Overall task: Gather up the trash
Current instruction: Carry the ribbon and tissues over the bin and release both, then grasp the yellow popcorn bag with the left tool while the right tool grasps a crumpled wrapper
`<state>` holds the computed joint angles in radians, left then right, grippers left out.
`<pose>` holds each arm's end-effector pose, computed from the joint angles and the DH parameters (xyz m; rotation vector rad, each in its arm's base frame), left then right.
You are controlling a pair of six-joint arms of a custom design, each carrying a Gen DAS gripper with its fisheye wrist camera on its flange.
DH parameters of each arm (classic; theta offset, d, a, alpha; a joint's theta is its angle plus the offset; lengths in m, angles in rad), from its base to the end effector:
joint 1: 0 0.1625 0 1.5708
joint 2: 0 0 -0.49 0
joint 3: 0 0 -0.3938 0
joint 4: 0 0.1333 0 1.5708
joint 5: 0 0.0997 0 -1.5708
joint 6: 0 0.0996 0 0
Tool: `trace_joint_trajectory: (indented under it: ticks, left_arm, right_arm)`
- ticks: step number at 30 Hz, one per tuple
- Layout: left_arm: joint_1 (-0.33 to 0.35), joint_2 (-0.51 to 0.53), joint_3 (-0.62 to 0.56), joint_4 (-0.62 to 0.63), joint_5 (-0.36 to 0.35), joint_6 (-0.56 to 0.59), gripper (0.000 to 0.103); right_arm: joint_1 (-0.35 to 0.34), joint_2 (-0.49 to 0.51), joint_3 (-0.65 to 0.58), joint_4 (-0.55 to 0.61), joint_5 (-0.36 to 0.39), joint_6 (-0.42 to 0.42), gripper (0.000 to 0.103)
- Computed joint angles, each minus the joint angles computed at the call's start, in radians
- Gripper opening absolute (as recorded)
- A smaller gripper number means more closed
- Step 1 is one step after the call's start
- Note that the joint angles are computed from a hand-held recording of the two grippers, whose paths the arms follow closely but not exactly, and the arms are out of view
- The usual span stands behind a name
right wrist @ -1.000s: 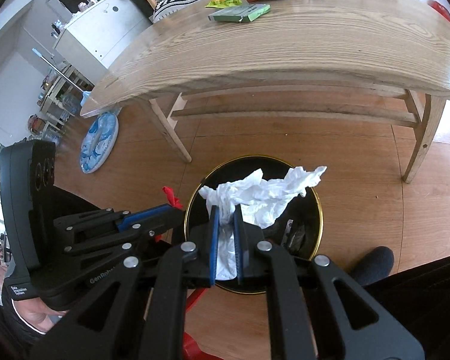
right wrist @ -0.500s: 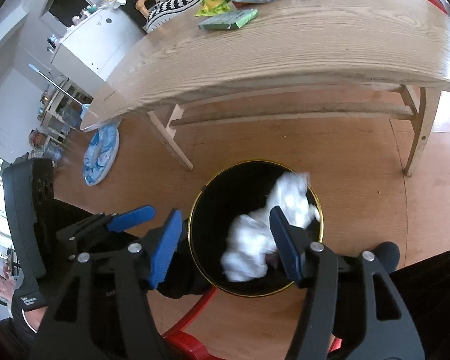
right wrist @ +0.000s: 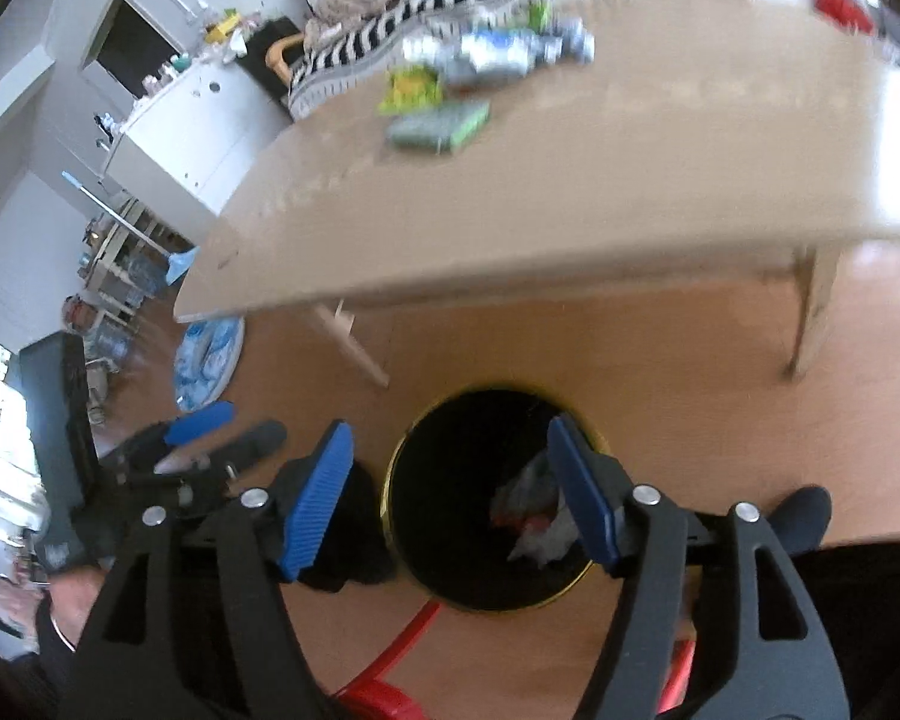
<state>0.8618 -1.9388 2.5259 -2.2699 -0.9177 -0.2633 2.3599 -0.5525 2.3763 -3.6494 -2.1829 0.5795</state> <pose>-0.0218 -0.3232 0.3341 0.5191 2.5110 -0.5327 0.3627 -0.2528 -0.0154 0.1744 -2.7063 0.8102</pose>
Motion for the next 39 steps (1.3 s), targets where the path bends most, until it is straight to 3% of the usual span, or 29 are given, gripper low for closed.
trace_joint_trajectory:
  ticks: [3, 7, 15, 18, 20, 27, 31, 33, 34, 37, 39]
  left_arm:
    - [0.084, 0.097, -0.092, -0.099, -0.055, 0.053, 0.092]
    - [0.11, 0.246, -0.181, -0.266, -0.017, 0.145, 0.093]
    - [0.223, 0.605, -0.411, -0.501, -0.021, 0.328, 0.094]
    - [0.256, 0.707, -0.477, -0.586, 0.02, 0.386, 0.094]
    - [0.279, 0.776, -0.548, -0.577, 0.031, 0.404, 0.094]
    - [0.307, 0.884, -0.665, -0.579, -0.024, 0.44, 0.094]
    - [0.326, 0.914, -0.706, -0.529, -0.036, 0.411, 0.094]
    - [0.334, 0.925, -0.718, -0.518, -0.035, 0.408, 0.093]
    - [0.337, 0.925, -0.719, -0.518, -0.041, 0.409, 0.089]
    - [0.333, 0.923, -0.707, -0.542, -0.037, 0.438, 0.063]
    - [0.333, 0.908, -0.695, -0.533, -0.044, 0.433, 0.061]
  right_arm:
    - [-0.009, -0.05, -0.019, 0.039, -0.077, -0.046, 0.073]
    - [-0.079, -0.102, -0.061, 0.037, -0.119, -0.143, 0.073]
    - [-0.249, -0.104, -0.263, 0.035, -0.131, -0.404, 0.072]
    - [-0.314, -0.093, -0.347, 0.079, -0.125, -0.446, 0.071]
    - [-0.347, -0.074, -0.409, 0.109, -0.136, -0.469, 0.07]
    - [-0.469, -0.003, -0.598, 0.247, -0.059, -0.463, 0.062]
    - [-0.477, 0.04, -0.661, 0.263, -0.085, -0.524, 0.057]
    - [-0.477, 0.045, -0.673, 0.274, -0.083, -0.547, 0.034]
    - [-0.484, 0.038, -0.67, 0.292, -0.05, -0.541, 0.023]
    - [-0.469, 0.047, -0.666, 0.263, -0.079, -0.568, 0.022]
    - [-0.459, 0.044, -0.647, 0.229, -0.094, -0.567, 0.022]
